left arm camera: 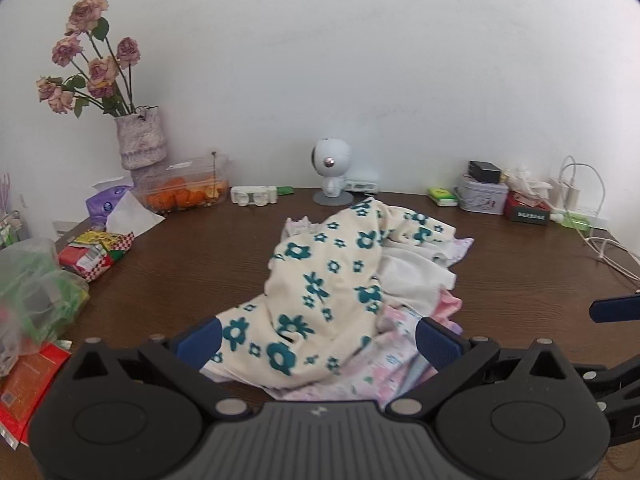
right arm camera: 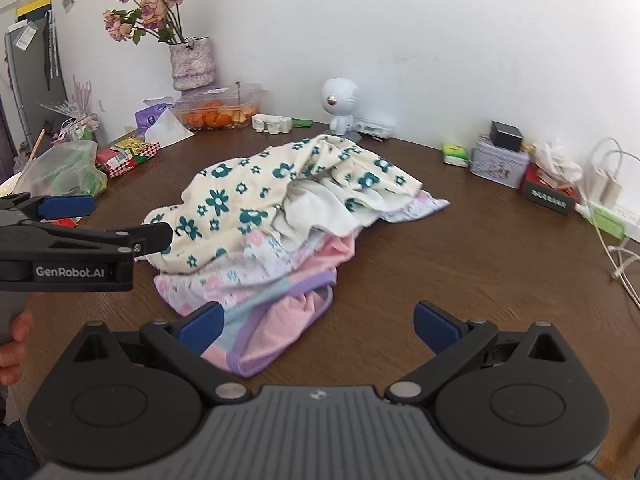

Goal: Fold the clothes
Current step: 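Grasp the cream teal-flower dress with the left gripper while the right gripper grasps it too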

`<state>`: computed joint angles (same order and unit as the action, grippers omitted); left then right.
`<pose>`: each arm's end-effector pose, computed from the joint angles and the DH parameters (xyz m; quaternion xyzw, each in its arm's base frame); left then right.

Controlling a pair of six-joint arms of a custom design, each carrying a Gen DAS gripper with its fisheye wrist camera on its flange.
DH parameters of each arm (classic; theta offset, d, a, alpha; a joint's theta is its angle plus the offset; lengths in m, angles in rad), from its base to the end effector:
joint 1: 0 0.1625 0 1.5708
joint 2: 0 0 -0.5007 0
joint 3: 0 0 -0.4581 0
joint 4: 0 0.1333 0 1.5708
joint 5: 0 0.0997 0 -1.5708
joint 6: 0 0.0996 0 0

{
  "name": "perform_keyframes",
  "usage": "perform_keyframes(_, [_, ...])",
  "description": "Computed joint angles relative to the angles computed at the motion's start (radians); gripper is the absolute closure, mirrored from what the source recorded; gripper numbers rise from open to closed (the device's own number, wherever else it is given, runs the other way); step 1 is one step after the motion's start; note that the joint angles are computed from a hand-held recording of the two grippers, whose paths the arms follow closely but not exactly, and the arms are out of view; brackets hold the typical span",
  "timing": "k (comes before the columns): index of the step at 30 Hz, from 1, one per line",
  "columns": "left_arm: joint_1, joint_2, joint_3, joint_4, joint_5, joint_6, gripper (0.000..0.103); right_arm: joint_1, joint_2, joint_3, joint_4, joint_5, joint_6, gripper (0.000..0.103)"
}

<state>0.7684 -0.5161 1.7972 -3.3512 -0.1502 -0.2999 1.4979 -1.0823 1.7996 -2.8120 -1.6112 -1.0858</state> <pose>-0.3142 -0.6260 0.0052 0.0266 0.7517 -0.4905 0.4402 0.0768 -0.7238 0.2672 0.4639 -0.8470 0.2060 0.1581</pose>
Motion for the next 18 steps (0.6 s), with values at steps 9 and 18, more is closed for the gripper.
perform_keyframes(9, [0.119,-0.079,0.041,0.074,-0.009,-0.072,0.007,0.097,0.25,-0.213,0.001,0.001,0.03,0.013])
perform_keyframes(18, [0.151,-0.1,0.089,-0.02,-0.135,0.025,0.01,0.108,0.378,-0.396,0.213,-0.026,0.185,0.09])
